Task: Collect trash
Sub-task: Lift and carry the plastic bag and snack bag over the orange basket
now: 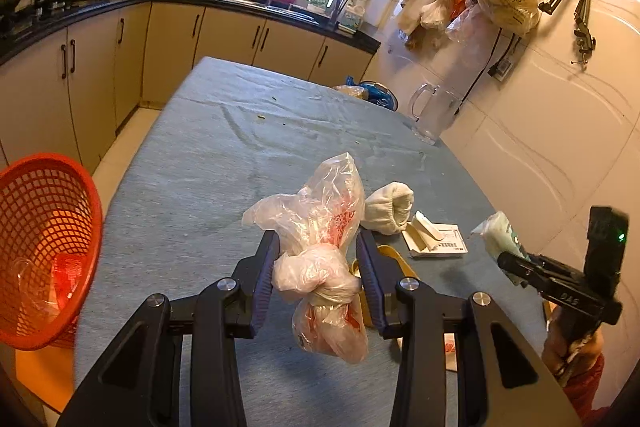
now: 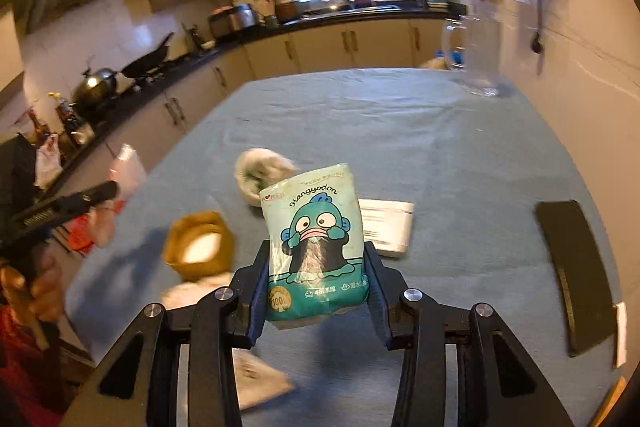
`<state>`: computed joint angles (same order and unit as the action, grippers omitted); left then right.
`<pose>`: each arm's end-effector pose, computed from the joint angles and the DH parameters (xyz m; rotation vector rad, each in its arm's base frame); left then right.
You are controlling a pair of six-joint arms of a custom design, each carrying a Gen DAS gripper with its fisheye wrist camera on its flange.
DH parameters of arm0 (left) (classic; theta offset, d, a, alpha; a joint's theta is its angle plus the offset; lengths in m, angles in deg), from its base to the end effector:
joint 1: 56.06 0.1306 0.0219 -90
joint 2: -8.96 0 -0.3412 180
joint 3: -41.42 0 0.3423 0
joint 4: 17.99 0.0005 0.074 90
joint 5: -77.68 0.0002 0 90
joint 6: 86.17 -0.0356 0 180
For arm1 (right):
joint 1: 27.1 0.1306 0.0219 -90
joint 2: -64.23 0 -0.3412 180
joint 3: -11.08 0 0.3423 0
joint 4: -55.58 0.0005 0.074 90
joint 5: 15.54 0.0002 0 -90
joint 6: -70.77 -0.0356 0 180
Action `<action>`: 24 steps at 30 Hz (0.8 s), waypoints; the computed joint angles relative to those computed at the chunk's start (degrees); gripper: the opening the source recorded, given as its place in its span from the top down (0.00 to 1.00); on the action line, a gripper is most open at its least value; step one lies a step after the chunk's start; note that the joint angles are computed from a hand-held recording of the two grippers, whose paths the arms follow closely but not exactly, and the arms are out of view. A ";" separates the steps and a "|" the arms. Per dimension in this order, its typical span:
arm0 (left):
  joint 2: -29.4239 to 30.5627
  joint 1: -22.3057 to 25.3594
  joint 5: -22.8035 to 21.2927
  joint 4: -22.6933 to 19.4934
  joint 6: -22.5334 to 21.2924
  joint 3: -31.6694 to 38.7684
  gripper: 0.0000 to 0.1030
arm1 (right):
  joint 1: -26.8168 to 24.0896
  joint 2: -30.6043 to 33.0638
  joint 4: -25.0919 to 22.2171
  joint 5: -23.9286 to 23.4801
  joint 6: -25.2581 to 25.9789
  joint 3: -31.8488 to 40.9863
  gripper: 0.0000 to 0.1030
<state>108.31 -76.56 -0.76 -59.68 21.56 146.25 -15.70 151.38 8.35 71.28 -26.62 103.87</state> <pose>0.4711 -0.1843 0.4355 0.1698 2.2456 -0.5887 0.4187 0.0859 0.4322 -0.1094 2.3038 0.2324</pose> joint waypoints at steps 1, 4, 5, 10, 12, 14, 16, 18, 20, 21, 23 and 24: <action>-0.39 -0.04 -0.56 0.29 -0.23 -0.44 0.63 | 0.72 0.31 0.03 -0.14 -0.30 0.34 0.56; -1.62 -0.06 -1.96 1.04 -0.89 -1.85 0.63 | 2.57 1.81 0.03 -0.61 -0.93 1.99 0.56; -2.07 -0.05 -2.47 1.34 -1.05 -2.33 0.63 | 3.21 2.28 0.01 -0.62 -1.13 2.53 0.56; -4.34 0.56 -4.03 2.91 -1.70 -5.12 0.63 | 5.92 4.36 -0.54 -1.31 -1.88 5.26 0.56; -5.41 1.00 -4.24 3.47 -1.68 -6.48 0.63 | 7.07 5.16 -0.81 -0.92 -1.89 6.28 0.56; -6.18 1.54 -3.97 3.80 -1.74 -7.45 0.63 | 8.07 5.83 -0.94 -0.97 -1.89 7.08 0.56; -6.91 2.16 -4.09 4.07 -1.82 -8.28 0.63 | 9.29 6.57 -1.08 -0.47 -1.92 7.89 0.56; -7.68 2.61 -4.27 4.32 -1.79 -9.18 0.63 | 10.21 7.54 -1.39 -0.43 -2.18 9.00 0.56; -8.56 3.36 -4.24 4.69 -1.60 -10.22 0.63 | 10.92 8.60 -1.64 -0.28 -2.22 10.11 0.56; -8.95 3.58 -4.25 4.82 -1.50 -10.68 0.63 | 11.44 9.24 -1.81 -0.14 -2.35 10.77 0.56; -9.60 4.22 -4.46 4.96 -1.26 -11.33 0.63 | 12.02 10.28 -2.34 -0.26 -2.37 12.01 0.56; -9.76 4.31 -4.71 4.93 -1.08 -11.42 0.63 | 12.47 11.02 -2.60 -0.27 -2.45 12.79 0.56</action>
<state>98.56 -72.25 -5.47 -54.76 20.48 134.83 -3.23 162.40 5.75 71.00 -29.08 116.67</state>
